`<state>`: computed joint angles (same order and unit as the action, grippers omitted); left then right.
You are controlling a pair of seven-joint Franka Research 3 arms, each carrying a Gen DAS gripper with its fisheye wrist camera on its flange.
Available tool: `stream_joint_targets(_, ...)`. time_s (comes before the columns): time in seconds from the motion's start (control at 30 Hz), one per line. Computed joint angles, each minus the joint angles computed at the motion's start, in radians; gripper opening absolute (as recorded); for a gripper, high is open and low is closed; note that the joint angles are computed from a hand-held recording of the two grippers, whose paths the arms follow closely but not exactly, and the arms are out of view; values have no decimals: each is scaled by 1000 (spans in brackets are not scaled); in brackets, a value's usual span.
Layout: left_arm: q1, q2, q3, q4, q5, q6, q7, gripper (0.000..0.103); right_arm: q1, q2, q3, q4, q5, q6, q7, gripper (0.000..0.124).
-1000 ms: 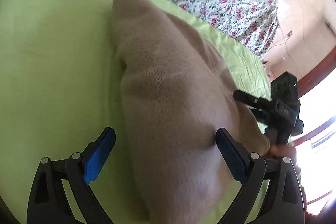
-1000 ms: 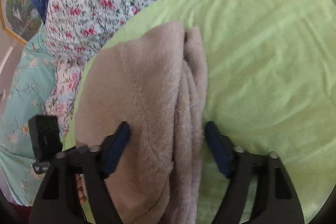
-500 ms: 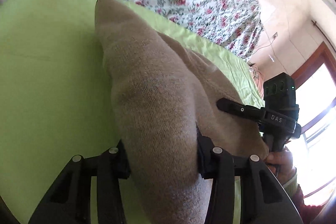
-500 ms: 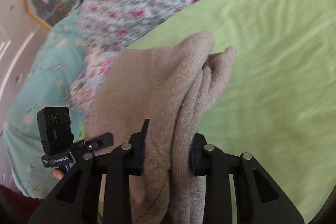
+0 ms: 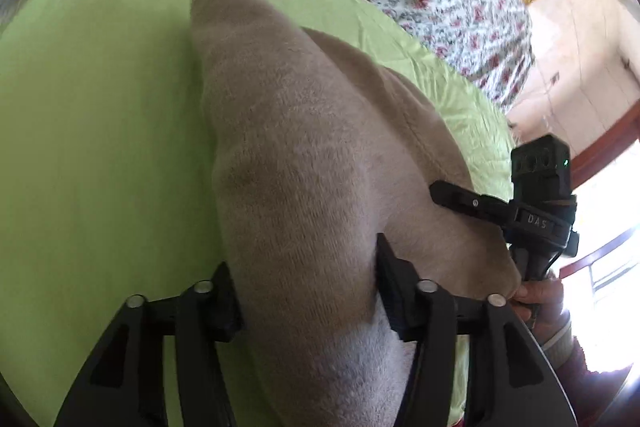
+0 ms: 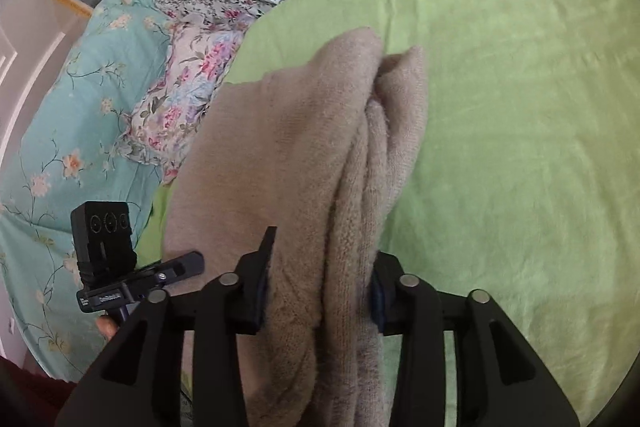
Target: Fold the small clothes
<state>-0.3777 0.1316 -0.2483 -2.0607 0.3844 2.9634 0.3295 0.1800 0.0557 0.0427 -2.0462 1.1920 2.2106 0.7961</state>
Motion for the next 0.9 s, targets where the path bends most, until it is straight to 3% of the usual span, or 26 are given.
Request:
stream_joint_targets(0.07,-10,-12,13,-13,28,16,-44,65,0,-13,-3,1,-46,14,16,51)
stream_joint_targets(0.2,-23,-65,45,-18,207,-40,-216,79,-1,-45,-13,8,-72,90,22,55)
stream_joint_targets(0.3,8,-112,48,-27,390,-59,-395,79,0,-4,-13,83,-54,114,23,54)
stream_joint_targets(0.37,34,-119,34,-14,432,-95,-435,77,6,53,0,156,-83,121,49,51)
stream_joint_targets(0.4,44,-113,27,-4,410,-112,-409,77,9,89,6,198,-116,114,79,45)
stream_joint_targets(0.43,49,-102,19,14,393,-137,-385,75,15,125,14,238,-164,112,125,26)
stream_joint_targets(0.47,52,-87,13,33,370,-165,-354,69,22,160,20,274,-217,111,177,17)
stream_joint_targets(0.53,51,-40,4,79,299,-208,-267,61,11,159,39,275,-204,135,170,9)
stream_joint_targets(0.6,40,-21,3,105,275,-242,-237,51,-22,88,59,210,-39,165,29,9)
stream_joint_targets(0.67,24,-23,7,118,295,-264,-233,49,-21,13,50,134,51,212,-53,9)
stream_joint_targets(0.77,4,-11,0,150,310,-322,-188,48,-3,18,25,105,2,229,-7,9)
stream_joint_targets(0.9,-9,22,6,165,289,-336,-179,49,4,109,26,150,-66,224,86,9)
